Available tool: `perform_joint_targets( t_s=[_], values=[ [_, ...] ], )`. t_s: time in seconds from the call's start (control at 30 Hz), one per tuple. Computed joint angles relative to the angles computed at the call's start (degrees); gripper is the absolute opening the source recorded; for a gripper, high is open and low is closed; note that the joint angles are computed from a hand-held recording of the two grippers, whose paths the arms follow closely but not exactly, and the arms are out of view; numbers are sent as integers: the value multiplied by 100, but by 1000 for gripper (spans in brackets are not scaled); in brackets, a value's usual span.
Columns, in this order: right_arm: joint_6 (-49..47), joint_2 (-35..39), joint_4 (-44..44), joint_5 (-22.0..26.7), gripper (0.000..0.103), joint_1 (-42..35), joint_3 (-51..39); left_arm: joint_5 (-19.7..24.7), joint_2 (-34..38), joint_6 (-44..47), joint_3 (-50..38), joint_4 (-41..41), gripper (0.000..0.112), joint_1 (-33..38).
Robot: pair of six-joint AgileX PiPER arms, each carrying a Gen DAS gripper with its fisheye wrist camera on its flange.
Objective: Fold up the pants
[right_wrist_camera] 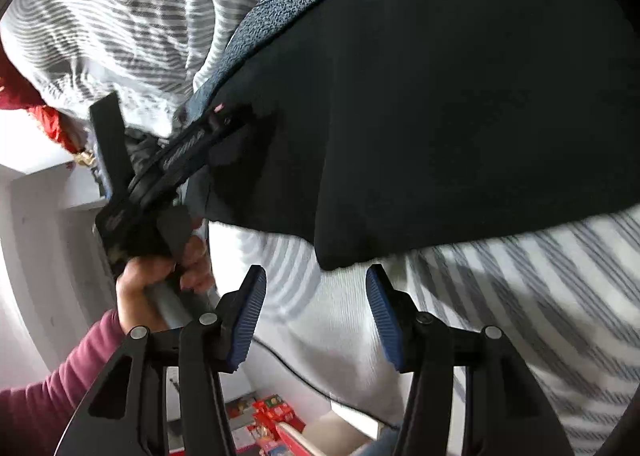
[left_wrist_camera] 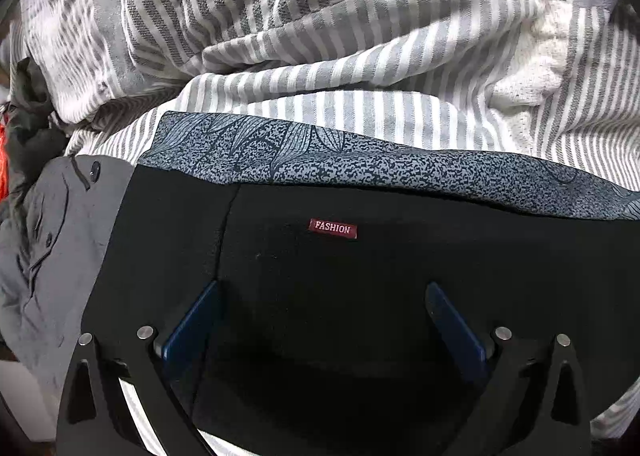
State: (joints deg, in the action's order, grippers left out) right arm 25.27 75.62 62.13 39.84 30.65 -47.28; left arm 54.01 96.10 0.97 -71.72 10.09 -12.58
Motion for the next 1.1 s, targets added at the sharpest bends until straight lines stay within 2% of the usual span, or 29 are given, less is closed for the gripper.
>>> perform_joint_targets(
  t_s=[0.07,0.1,0.17,0.33,0.37,0.43,0.47,0.53,0.6,0.67,0.7,0.73,0.8,0.83,0.9,1.1],
  values=[
    [-62,84,33,-65,57,-99,9,-78,21,156,17,-132,103,108],
    [34,152,-8,-49,54,-127,-44,-87,17,213,19,-186,103,146],
    [280,295,-106,12,9,-148,-170,-90,-17,212,53,-213,103,132],
    [1100,21,-489,63,6,128,-41,-160,52,390,35,-296,103,259],
    [1207,-55,-467,99,3,164,41,-146,50,380,27,-289,103,246],
    [1624,-264,-753,455,3,195,19,-97,40,339,9,-269,103,211],
    [1875,-368,-1109,725,6,149,-165,-69,26,301,3,-260,103,177],
    [2324,-448,-2020,1315,7,-42,-703,-115,-1,313,48,-259,103,183],
    [2440,-312,-3043,2139,21,-463,-1474,-164,-37,289,104,-232,103,173],
    [2388,-91,-3717,2589,65,-787,-2016,-151,-35,239,104,-185,103,150],
    [2377,-46,-4052,2756,72,-947,-2210,-136,-29,225,93,-169,103,141],
    [2359,-27,-4322,2863,76,-1122,-2292,-116,-23,209,81,-155,103,134],
    [2151,-59,-4258,2892,76,-1479,-2009,-32,-7,167,28,-131,103,115],
    [1973,-149,-3928,2790,76,-1760,-1552,72,5,104,-30,-92,103,80],
    [1805,-708,-3531,2187,78,-2086,-863,265,7,32,-115,-55,103,20],
    [1449,-937,-2799,2095,78,-2599,-516,643,-339,-36,6,45,103,-435]
  ],
)
